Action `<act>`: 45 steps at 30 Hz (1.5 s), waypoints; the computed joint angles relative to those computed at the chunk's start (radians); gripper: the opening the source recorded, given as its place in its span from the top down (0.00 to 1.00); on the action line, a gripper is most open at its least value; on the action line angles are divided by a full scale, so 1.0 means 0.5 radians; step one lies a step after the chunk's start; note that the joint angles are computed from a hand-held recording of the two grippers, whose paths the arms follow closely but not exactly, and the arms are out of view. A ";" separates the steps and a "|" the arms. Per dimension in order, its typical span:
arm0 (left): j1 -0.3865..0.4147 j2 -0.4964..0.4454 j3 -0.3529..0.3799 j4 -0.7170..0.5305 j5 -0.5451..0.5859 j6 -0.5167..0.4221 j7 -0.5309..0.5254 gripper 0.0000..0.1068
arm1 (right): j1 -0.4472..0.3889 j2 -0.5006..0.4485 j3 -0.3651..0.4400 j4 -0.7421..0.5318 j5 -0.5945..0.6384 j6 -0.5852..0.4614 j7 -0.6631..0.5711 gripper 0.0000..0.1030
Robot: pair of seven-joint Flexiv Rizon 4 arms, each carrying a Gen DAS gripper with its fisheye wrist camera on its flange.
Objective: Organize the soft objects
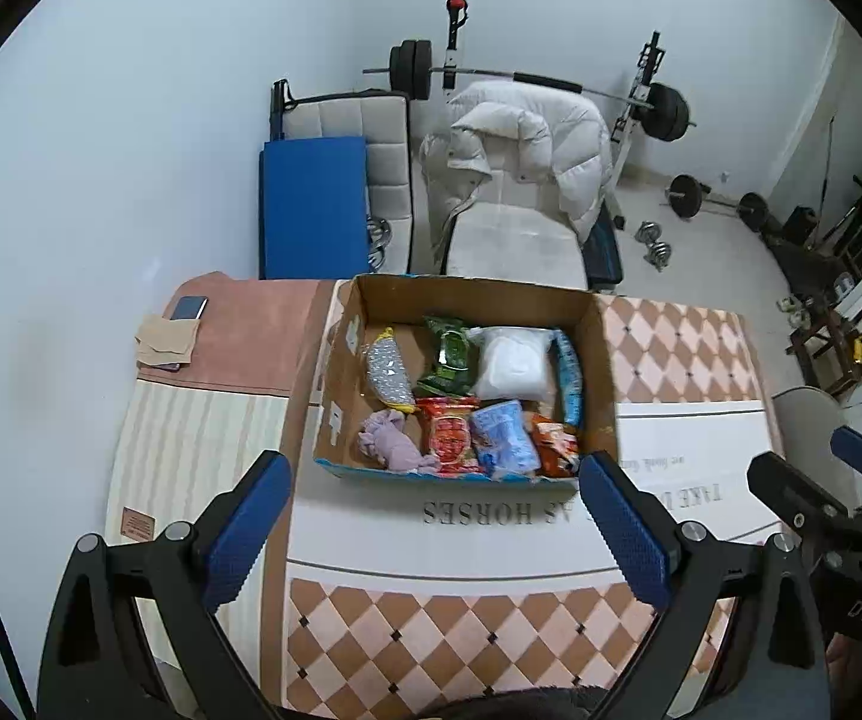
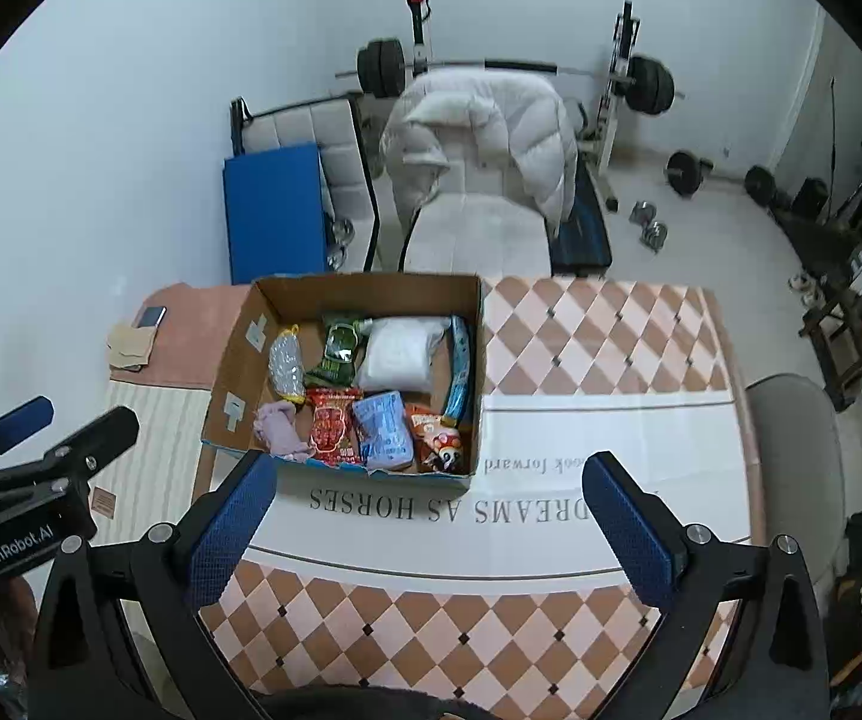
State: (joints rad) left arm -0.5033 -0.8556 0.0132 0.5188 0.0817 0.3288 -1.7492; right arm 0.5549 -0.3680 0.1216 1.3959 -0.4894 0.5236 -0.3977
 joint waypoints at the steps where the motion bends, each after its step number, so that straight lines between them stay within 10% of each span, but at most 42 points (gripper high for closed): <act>1: -0.001 0.040 -0.008 0.061 -0.004 0.027 0.004 0.08 | 0.014 0.024 -0.001 0.013 -0.030 -0.008 0.009 0.00; 14: 0.006 0.362 -0.059 0.517 0.011 0.268 -0.028 0.08 | 0.073 0.179 0.053 0.089 -0.204 -0.100 0.076 0.00; 45: -0.021 0.164 0.001 0.280 0.102 0.182 -0.079 0.07 | 0.051 0.073 0.004 0.088 -0.256 -0.155 0.169 0.00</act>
